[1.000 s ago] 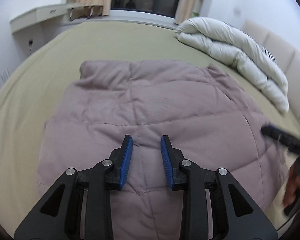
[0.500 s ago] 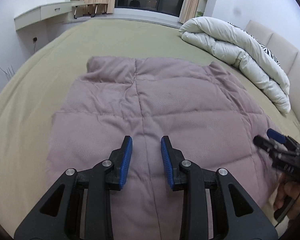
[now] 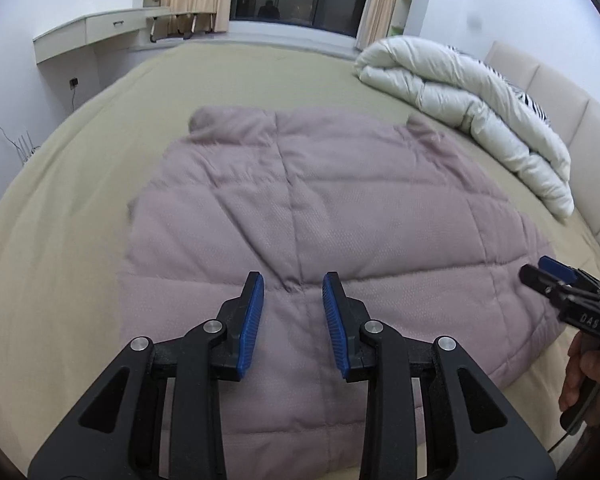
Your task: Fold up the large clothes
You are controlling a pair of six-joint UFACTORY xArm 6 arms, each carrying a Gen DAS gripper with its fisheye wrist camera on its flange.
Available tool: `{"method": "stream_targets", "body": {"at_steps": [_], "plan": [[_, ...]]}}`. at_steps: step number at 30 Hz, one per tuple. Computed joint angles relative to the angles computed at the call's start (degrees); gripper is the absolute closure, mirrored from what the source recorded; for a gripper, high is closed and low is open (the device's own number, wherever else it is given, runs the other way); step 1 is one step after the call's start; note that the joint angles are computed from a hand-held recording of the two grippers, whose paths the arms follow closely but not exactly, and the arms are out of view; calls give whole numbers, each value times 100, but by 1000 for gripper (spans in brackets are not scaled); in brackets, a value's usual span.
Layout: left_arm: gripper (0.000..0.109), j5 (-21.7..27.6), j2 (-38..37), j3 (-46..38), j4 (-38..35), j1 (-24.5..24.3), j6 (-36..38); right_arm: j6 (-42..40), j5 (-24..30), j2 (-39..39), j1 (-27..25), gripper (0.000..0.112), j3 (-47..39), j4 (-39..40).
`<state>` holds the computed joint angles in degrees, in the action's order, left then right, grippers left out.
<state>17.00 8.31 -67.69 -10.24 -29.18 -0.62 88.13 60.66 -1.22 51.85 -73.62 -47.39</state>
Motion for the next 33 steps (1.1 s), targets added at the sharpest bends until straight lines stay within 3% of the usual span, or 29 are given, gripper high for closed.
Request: {"method": "stream_targets", "body": {"at_steps": [3,4,6,9,15,18,20,23,28,31,33], "plan": [[74,199,-91,-80,-751,281,432,395,-184,-553,-121,22,427,-268],[56,370,-68,-178,-1097,412,617,470,-314,-758,-247,19,615,-194],[44,581,-37,-295,-1738,691,881,637,-714,-1264,-590,19,1129,45],[39,1222,128,-617,-2740,1141,1426,821,-1577,-1981,-1126,14,1957,375],[38,2858,893,-1562,-3655,1645,1916,481,-3429,-2677,-2089,10,3265,1522],[38,3161,1403,-2051,-3667,1672,1779,2,-4031,-2706,-2315,10,3612,2302],[38,3434,1748,-2301,-4250,1772,1832,-712,-4435,-2627,-2389,10,3776,3088],[38,3579,2165,-2661,-4732,1860,1810,-1912,-4771,-2430,-2391,11,3871,4306],[38,3866,2744,-3373,-4852,1946,1745,-3171,-5367,-2329,-2406,16,4049,5738],[38,3824,2876,-3539,-4959,1988,1674,-3799,-5416,-2306,-2407,22,4037,6447],[38,3523,2768,-3391,-4977,1984,1750,-3984,-5384,-2370,-2439,24,4059,6622]]}}
